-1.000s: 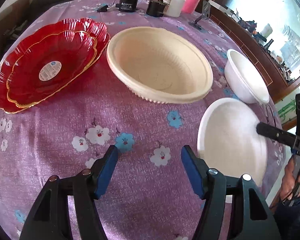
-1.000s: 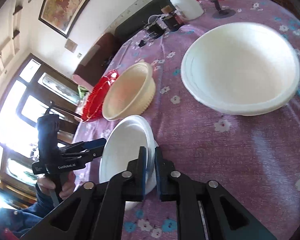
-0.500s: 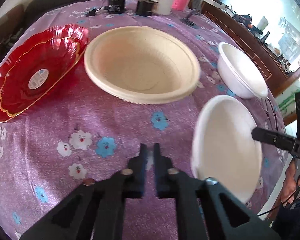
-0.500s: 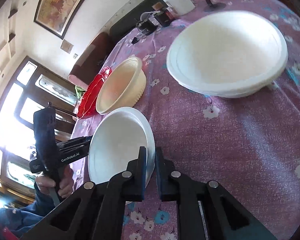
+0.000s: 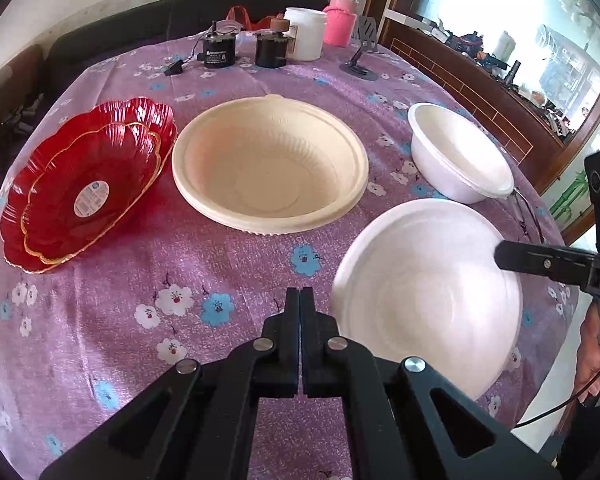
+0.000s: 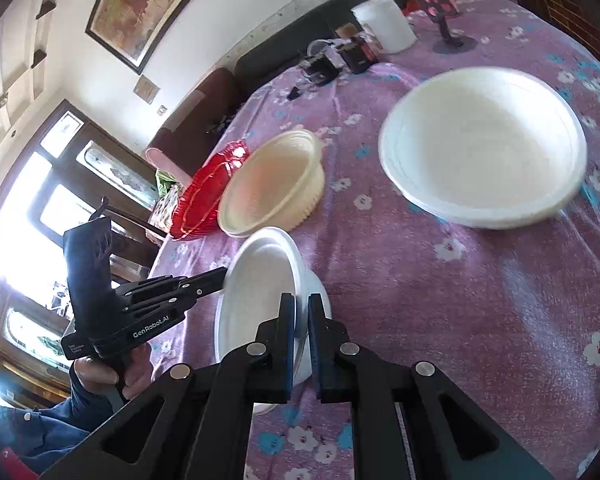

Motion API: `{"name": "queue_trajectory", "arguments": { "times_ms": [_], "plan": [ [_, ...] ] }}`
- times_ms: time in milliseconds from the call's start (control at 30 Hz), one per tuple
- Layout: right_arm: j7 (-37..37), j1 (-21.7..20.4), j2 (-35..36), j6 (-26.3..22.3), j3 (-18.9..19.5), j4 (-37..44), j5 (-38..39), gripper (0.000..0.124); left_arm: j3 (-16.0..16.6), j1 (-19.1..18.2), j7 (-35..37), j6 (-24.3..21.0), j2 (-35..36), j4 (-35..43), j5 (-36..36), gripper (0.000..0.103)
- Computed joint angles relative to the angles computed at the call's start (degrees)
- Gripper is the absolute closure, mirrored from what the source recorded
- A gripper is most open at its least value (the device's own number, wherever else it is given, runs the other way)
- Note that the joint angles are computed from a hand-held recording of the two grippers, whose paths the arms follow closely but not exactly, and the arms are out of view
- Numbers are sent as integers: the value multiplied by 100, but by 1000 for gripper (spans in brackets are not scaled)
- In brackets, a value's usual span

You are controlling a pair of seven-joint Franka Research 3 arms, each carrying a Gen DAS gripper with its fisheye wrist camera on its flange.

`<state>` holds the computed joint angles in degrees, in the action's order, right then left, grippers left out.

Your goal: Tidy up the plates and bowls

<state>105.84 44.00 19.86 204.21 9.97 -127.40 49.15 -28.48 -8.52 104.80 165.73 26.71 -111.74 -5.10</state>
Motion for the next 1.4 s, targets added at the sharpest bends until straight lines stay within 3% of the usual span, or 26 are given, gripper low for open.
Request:
{"name": "queue_trajectory", "arguments": {
  "times_ms": [100, 167, 233, 300, 333, 400, 533, 700, 900, 1167, 1200, 1300, 1400],
  "plan": [
    [-328, 262, 35, -214, -279, 165, 419, 116, -122, 153, 111, -222, 74, 85, -130, 102],
    [-479, 394, 57, -255, -400, 193, 743, 116, -349, 395, 331, -481, 173, 177, -444, 92],
    [-144, 111, 69, -149, -132, 59, 492, 114, -566, 613, 590, -724, 250, 267, -851, 64],
    [-240, 182, 80, -101, -167, 37, 741, 114, -787, 852, 904, -972, 337, 377, -1347, 56],
    [117, -55, 73, 6, 40, -98, 397, 114, -795, 894, 964, -1154, 374, 471, -1519, 49],
    [815, -497, 71, 223, 407, -348, -317, 114, -727, 889, 1031, -1313, 372, 539, -1791, 43],
    [1156, -514, 68, 299, 379, -463, -639, 114, -632, 904, 1250, -1772, 381, 686, -2364, 43],
    [1647, -718, 88, 414, 480, -579, -1159, 113, -287, 542, 1283, -1941, 307, 767, -2631, 43],
    [2098, -835, 112, 571, 519, -697, -1624, 113, -88, 460, 1552, -1995, 113, 767, -3057, 43],
    [2108, -759, 175, 495, 401, -594, -1755, 113, 84, 176, 1750, -2181, 127, 822, -3166, 43],
    [2080, -727, 171, 478, 378, -583, -1711, 113, 91, 139, 1782, -2169, 141, 816, -3141, 48],
    [1993, -684, 162, 366, 334, -552, -1646, 113, 227, -128, 1526, -2212, 290, 919, -2757, 75],
    [1977, -689, 161, 321, 343, -548, -1632, 113, 166, -165, 1501, -2117, 374, 894, -2644, 86]
  ]
}}
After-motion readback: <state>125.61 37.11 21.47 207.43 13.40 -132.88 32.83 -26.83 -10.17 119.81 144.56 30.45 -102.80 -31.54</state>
